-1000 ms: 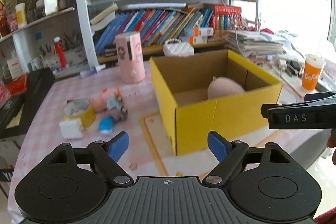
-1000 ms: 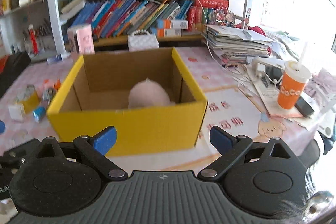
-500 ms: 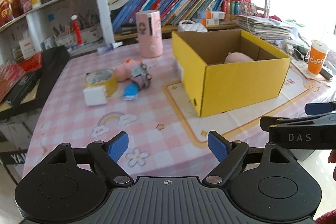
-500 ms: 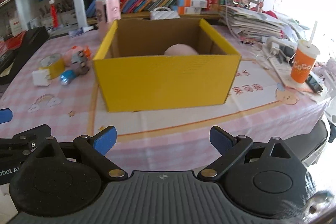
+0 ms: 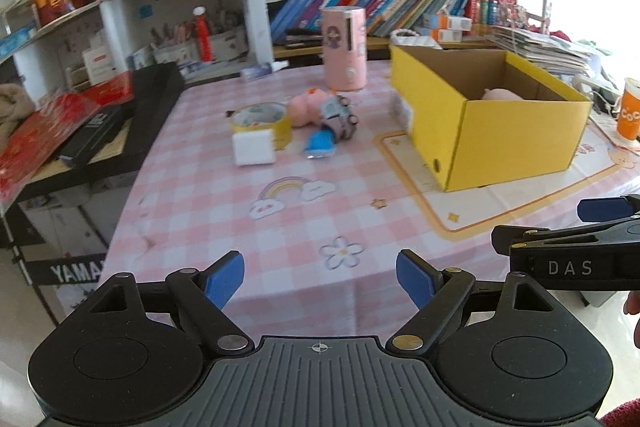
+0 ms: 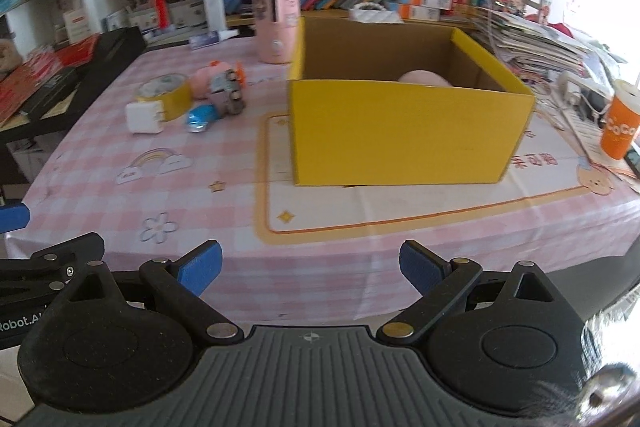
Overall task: Organize objects
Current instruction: 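Withdraw both open tools from the yellow box, then grasp the small blue toy with the right tool while the left tool approaches the white charger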
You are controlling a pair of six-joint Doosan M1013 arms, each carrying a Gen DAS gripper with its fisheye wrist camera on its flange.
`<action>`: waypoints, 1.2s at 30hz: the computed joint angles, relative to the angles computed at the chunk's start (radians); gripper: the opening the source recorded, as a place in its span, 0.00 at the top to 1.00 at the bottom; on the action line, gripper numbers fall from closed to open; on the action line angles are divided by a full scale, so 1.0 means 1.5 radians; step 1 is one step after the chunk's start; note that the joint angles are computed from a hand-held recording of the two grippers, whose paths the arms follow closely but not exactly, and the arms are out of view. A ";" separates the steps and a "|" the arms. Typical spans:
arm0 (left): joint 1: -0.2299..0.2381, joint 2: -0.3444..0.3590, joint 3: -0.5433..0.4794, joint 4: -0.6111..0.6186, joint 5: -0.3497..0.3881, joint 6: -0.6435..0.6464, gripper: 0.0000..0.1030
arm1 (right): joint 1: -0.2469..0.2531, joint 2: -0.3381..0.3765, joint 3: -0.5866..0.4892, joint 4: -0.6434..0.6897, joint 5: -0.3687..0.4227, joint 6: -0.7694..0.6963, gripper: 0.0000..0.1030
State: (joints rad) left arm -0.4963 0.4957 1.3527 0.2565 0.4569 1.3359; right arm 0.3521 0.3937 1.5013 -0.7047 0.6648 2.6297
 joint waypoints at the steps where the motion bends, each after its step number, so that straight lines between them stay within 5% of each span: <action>1: 0.002 -0.001 0.002 0.006 0.000 -0.007 0.17 | 0.002 0.002 -0.003 0.003 -0.002 -0.006 0.07; 26: 0.032 0.010 -0.012 0.065 -0.010 -0.098 0.17 | 0.016 0.054 -0.080 0.051 -0.033 -0.133 0.10; 36: 0.041 0.064 -0.097 0.054 0.028 -0.096 0.17 | -0.011 0.106 -0.160 0.161 -0.044 -0.272 0.30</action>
